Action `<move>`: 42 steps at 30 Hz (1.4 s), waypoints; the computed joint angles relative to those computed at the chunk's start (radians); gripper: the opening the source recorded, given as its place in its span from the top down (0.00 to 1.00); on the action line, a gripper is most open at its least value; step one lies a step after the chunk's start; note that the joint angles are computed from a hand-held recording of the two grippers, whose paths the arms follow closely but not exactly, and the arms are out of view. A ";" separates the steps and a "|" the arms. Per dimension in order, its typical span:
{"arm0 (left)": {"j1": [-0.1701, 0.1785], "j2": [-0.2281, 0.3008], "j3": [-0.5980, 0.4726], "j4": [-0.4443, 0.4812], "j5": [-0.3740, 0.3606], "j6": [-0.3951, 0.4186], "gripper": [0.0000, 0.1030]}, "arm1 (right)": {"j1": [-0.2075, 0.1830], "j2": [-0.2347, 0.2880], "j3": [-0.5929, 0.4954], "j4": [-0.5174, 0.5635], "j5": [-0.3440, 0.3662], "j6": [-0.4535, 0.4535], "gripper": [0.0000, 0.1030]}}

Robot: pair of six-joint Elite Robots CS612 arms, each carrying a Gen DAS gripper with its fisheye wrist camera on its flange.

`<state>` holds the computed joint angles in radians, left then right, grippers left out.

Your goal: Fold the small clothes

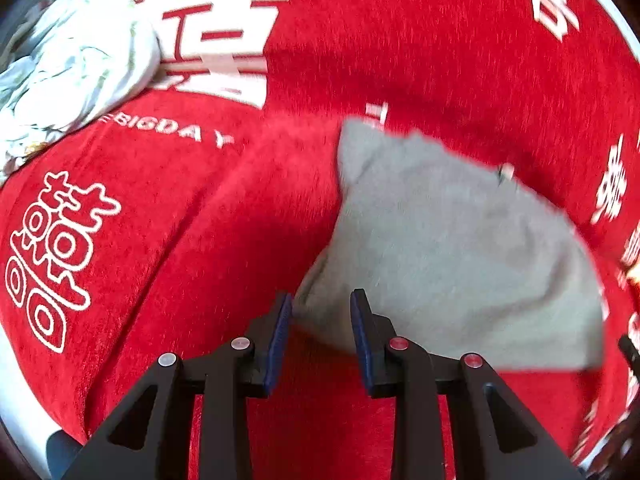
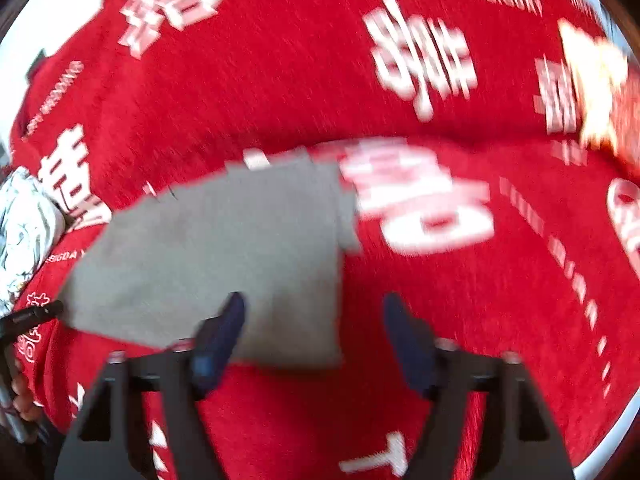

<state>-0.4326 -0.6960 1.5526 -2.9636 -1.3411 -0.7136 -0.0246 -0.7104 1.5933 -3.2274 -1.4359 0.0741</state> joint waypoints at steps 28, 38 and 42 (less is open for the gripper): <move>0.004 0.026 -0.013 -0.018 -0.018 0.051 0.00 | 0.051 0.026 -0.059 0.140 -0.082 -0.090 0.07; 0.103 0.118 -0.033 -0.359 -0.481 -0.143 0.08 | 0.092 0.049 -0.139 0.240 -0.052 -0.119 0.07; 0.121 0.171 -0.094 -0.394 -0.593 -0.191 0.54 | 0.113 0.068 -0.198 0.296 -0.070 -0.139 0.07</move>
<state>-0.3116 -0.5248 1.4591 -3.3571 -1.9346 -0.9041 0.0889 -0.6424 1.3954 -2.9315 -1.5055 -0.0652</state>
